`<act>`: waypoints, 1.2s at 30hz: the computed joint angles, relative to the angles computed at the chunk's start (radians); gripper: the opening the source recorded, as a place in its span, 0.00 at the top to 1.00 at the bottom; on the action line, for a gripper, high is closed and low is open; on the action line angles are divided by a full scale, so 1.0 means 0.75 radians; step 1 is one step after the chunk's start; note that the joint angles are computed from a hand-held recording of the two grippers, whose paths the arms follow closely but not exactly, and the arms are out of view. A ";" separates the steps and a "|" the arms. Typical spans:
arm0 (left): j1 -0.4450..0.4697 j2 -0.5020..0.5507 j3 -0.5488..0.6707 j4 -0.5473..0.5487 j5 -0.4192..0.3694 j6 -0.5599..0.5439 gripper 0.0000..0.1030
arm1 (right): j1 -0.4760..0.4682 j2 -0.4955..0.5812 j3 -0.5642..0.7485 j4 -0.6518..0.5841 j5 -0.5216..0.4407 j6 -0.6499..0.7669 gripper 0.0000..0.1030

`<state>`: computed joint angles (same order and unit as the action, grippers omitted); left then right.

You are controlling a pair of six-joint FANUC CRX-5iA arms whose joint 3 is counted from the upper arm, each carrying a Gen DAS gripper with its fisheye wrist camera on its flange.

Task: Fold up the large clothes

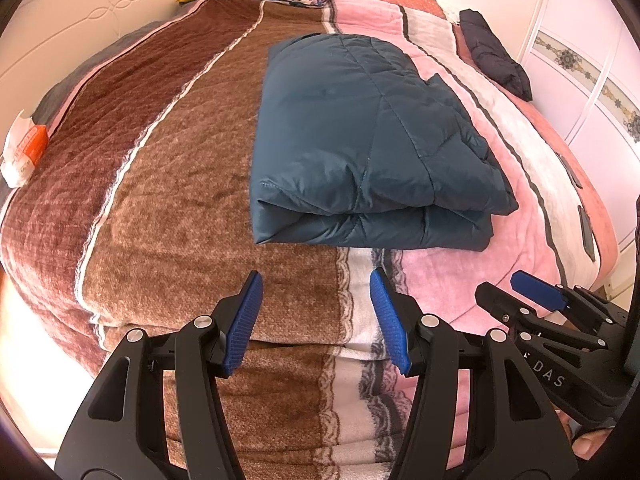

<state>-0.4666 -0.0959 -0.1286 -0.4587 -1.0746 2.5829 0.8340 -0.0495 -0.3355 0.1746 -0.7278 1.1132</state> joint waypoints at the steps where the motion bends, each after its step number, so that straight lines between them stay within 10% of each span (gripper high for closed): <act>1: 0.000 0.000 0.000 0.000 -0.001 0.001 0.46 | 0.000 0.000 -0.001 0.000 -0.001 0.000 0.52; 36: 0.005 -0.005 -0.005 0.004 -0.003 0.003 0.46 | -0.009 0.008 0.008 -0.019 -0.008 0.020 0.52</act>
